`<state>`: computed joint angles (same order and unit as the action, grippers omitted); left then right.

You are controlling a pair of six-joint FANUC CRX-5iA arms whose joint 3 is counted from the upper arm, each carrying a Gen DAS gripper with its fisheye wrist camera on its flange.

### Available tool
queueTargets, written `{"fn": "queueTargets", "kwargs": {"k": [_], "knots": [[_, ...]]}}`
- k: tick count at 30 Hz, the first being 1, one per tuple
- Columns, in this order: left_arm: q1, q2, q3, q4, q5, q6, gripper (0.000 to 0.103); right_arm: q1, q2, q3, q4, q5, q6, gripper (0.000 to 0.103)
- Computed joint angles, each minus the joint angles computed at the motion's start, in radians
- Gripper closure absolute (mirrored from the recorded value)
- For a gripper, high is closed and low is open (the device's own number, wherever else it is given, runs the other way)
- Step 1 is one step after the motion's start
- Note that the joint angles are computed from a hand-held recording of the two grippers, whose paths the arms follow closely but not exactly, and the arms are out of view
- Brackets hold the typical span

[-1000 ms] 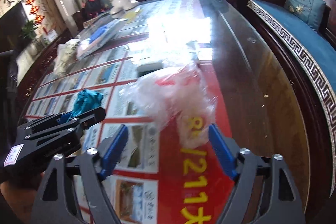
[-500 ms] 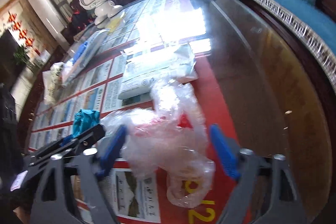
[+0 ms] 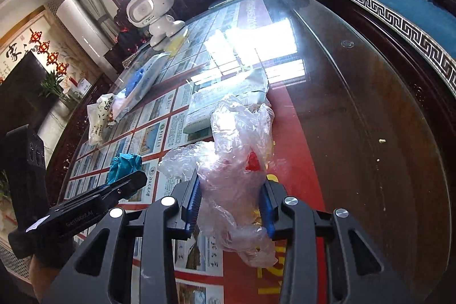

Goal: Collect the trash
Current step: 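Grasp the teal crumpled paper with the left gripper while the right grasps the clear plastic bag, then carry the teal paper and plastic bag over the yellow bucket and open both grippers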

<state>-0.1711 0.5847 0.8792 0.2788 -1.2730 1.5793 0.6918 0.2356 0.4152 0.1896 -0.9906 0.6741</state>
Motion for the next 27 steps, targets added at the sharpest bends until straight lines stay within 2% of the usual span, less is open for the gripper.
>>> {"fn": "queueTargets", "kwargs": {"k": [6,10,15,19,23,27], "knots": [[0.019,-0.214,-0.268,0.034,0.092,-0.093,0.070,0.090,-0.161,-0.143,0.097,-0.002,-0.085,0.068],[0.039,-0.393,-0.474,0.069,0.136,-0.201,0.070,0.205,-0.292,-0.251,0.189,-0.030,-0.170,0.068],[0.086,-0.624,-0.727,0.153,0.142,-0.345,0.070,0.424,-0.442,-0.391,0.341,-0.111,-0.324,0.068],[0.136,-0.816,-0.921,0.210,0.131,-0.452,0.070,0.645,-0.530,-0.494,0.462,-0.190,-0.466,0.068],[0.192,-0.988,-1.090,0.249,0.089,-0.537,0.070,0.857,-0.565,-0.559,0.534,-0.273,-0.593,0.068],[0.277,-1.174,-1.252,0.279,0.031,-0.614,0.070,1.012,-0.565,-0.596,0.564,-0.312,-0.697,0.068]]}}
